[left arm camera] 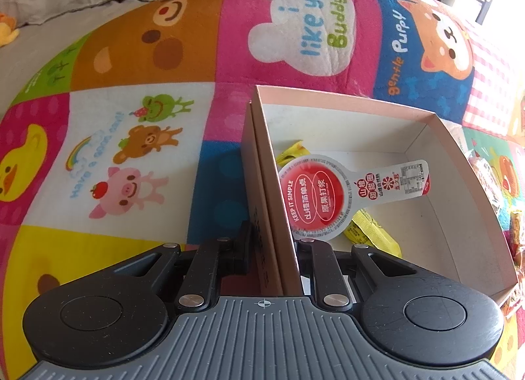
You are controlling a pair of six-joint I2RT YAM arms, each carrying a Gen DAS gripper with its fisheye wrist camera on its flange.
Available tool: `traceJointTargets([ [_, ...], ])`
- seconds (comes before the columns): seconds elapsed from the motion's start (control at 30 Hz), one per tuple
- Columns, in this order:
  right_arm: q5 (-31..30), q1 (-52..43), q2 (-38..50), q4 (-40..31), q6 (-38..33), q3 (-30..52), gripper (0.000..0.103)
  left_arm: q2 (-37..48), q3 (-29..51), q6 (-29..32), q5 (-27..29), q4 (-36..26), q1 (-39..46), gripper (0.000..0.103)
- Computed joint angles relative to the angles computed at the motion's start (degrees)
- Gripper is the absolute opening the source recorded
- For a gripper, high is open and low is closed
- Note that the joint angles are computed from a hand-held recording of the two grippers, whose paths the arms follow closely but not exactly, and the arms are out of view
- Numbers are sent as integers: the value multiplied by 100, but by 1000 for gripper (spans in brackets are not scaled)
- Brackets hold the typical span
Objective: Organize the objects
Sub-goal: 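Lower the biscuit sticks into the pink box and open the right gripper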
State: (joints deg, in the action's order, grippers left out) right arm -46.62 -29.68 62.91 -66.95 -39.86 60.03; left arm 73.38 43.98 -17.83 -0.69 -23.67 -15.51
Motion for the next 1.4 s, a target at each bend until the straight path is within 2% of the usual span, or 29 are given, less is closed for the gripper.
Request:
traceJointTargets([
  [0.17,278,1300,679,1406,2108,159,23,-38,118,67,242,-334,158,20],
  [0.27,693,1866,764,2436,2906,-117,24,-107,113,91,296,-459,199,20],
  [0.33,771,1953,805,2726,3104,-241,25,-205,47,121,301,-485,196,20],
  [0.4,673,1815,726,2722,2950,-352,28,-287,-27,122,287,-467,183,20],
  [0.47,671,1534,355,2685,2543,-654,38,-310,-74,66,206,-392,128,20],
  [0.53,801,1180,-214,2724,1969,-1108,53,-311,-99,-15,155,-335,90,19],
  [0.6,992,821,-722,2763,1420,-1541,62,-289,-116,-130,165,-258,84,19],
  [0.67,1049,292,-1047,2606,767,-1886,64,-234,-87,-243,184,-214,78,19],
  [0.8,614,-811,-840,1814,-428,-2104,78,-113,15,-255,122,-217,0,18],
  [0.87,556,-1124,-804,1660,-746,-2318,80,-116,53,-111,103,-301,-23,17],
  [1.0,840,-1079,-919,2095,-387,-2840,80,-383,-16,344,146,-501,-45,19],
  [1.1,1064,-811,-996,2492,50,-3116,81,-647,-153,399,-36,-640,-204,21],
  [1.2,1299,-557,-1390,2687,229,-3368,89,-833,-285,269,-341,-660,-434,21],
  [1.3,1390,-464,-1470,2770,335,-3502,103,-901,-395,96,-616,-533,-616,19],
  [1.4,1441,-411,-1740,2907,474,-3693,103,-905,-488,59,-765,-355,-694,16],
])
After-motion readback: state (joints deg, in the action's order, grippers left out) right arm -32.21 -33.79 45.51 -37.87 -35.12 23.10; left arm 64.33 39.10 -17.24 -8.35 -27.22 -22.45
